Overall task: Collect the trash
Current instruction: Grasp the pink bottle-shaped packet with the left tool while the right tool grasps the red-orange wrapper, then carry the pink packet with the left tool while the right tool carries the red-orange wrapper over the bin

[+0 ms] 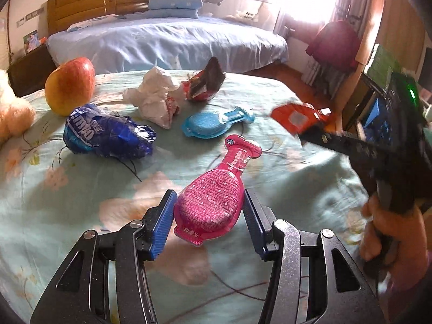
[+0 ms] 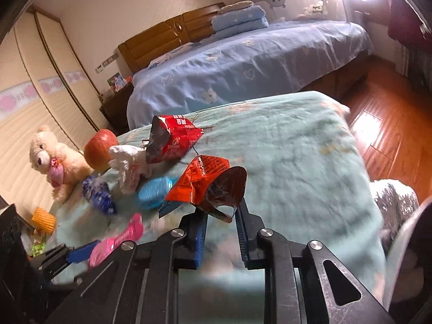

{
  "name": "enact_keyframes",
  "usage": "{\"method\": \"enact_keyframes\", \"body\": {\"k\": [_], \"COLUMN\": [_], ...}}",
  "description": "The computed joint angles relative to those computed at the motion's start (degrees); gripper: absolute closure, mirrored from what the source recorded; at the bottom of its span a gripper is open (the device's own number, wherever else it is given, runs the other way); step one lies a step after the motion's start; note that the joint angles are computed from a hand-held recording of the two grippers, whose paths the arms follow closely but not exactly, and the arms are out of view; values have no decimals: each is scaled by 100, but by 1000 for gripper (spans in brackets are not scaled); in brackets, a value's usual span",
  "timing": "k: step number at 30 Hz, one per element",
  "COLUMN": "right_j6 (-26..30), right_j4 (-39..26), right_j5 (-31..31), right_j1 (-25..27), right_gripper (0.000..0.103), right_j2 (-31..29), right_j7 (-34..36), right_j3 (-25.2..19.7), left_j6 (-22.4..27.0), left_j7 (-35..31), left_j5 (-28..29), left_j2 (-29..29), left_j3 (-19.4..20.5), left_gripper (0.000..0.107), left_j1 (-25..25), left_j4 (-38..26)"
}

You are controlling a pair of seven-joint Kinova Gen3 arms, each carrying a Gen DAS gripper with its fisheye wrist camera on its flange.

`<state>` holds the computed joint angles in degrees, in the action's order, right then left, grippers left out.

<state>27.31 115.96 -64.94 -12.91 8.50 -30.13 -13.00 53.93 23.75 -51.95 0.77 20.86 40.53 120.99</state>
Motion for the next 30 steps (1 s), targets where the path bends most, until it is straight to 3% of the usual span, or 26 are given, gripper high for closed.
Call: {"method": "enact_keyframes", "body": {"k": [6,16,30], "right_j6": [231,599,851], "right_j4": [514,1136,1613], "right_j5": [-402,-771,-792], "right_j1": [201,390,833], "right_gripper": [82,82,82], "right_j2": [-437,-1036,-1459], "right_j7": [421,927,1281], "right_j3": [285,967,1580], "left_j6": [216,184,101], "left_j7": [277,134,-217], "left_j5": [-140,-347,-458], "left_j2": [257,677,1145], "left_j3": [38,-176,-516], "left_gripper": [58,58,58], "left_j1": [230,660,1195], "left_j4": [-269,-875,-1554]}}
